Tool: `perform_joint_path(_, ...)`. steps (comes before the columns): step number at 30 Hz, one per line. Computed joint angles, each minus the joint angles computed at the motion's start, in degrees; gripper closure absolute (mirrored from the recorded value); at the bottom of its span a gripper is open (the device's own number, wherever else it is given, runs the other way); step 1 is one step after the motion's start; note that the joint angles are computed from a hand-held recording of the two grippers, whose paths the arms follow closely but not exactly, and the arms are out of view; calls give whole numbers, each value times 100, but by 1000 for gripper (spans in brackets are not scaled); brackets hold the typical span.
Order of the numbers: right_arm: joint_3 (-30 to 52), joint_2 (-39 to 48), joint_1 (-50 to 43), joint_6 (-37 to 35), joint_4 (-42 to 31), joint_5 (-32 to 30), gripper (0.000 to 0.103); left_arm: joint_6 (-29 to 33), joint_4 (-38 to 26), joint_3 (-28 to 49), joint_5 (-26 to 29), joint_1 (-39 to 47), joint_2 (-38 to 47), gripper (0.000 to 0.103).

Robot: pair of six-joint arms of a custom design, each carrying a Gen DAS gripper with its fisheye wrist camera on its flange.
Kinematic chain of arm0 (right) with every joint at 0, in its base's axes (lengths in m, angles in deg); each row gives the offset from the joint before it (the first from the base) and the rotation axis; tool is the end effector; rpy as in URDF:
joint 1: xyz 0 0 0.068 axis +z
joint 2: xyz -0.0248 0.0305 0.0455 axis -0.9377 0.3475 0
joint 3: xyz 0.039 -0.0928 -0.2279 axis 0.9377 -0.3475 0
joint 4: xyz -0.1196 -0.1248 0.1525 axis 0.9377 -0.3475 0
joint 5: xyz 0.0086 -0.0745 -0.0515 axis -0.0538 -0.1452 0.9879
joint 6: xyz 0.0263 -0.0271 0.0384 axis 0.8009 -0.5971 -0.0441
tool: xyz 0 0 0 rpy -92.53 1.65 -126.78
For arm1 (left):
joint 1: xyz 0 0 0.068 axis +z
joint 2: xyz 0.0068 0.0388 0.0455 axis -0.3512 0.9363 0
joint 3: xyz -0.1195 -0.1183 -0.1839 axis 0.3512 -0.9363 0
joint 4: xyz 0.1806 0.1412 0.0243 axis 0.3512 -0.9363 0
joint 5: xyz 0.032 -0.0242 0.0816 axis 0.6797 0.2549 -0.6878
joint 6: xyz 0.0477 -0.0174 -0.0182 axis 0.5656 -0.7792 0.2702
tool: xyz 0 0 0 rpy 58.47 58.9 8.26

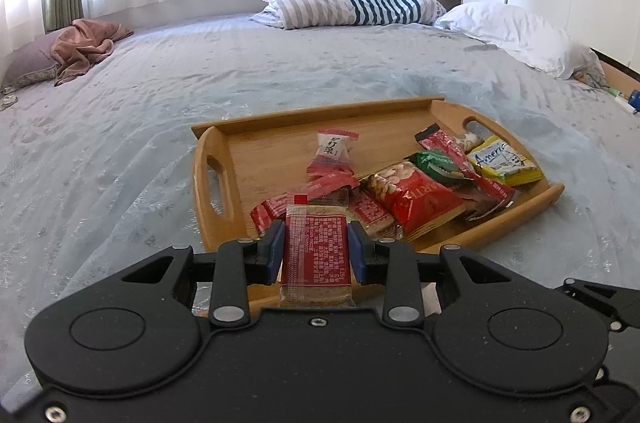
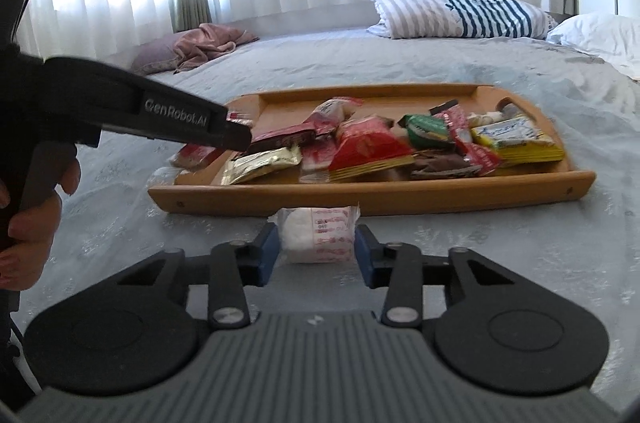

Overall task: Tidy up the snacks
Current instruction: 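Grasp the small red-printed pack with the left gripper while the right grasps the white pack, then carry both packs over the tray and lower them onto it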

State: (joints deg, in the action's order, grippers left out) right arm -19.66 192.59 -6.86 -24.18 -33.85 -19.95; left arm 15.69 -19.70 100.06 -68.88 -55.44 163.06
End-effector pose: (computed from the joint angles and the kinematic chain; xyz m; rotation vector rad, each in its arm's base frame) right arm 0.1378 0.2054 0.0263 0.2371 2.0811 0.0245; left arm 0.2650 -0.1841 0.0857 0.6313 2.1312 -0.3391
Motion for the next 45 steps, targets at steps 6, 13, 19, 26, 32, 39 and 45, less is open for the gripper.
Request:
perform_joint_path(6,-337,-369,7,332,-268,245,59,-125,-104,102,-114,-99,31,71)
perform_joint_path(13,-691,-775,-82,502,-438,508,59,-262,-268,247,-229,-176,32,71)
perform_joint_path(19,-984,-1017,-345,119,-70,556,59,-360,-456,430,-351,-278,46,71)
perform_joint_path(26,-1218,-1205,-680,-465,429,565,59,-454,-651,680,-457,-398,70,71)
perform_joint_path(32,-1464,-1404,-1038,-995,932,500,59,-642,-896,1106,-525,-489,183,71)
perform_joint_path(39,-1780,-1573,-1941,-2130,2027,-22,59,-805,-1462,2075,-667,-567,617,71)
perform_joint_path(45,-1890,-1573,-2792,-3098,2891,-788,59,-835,-1959,3037,-718,-590,1068,71)
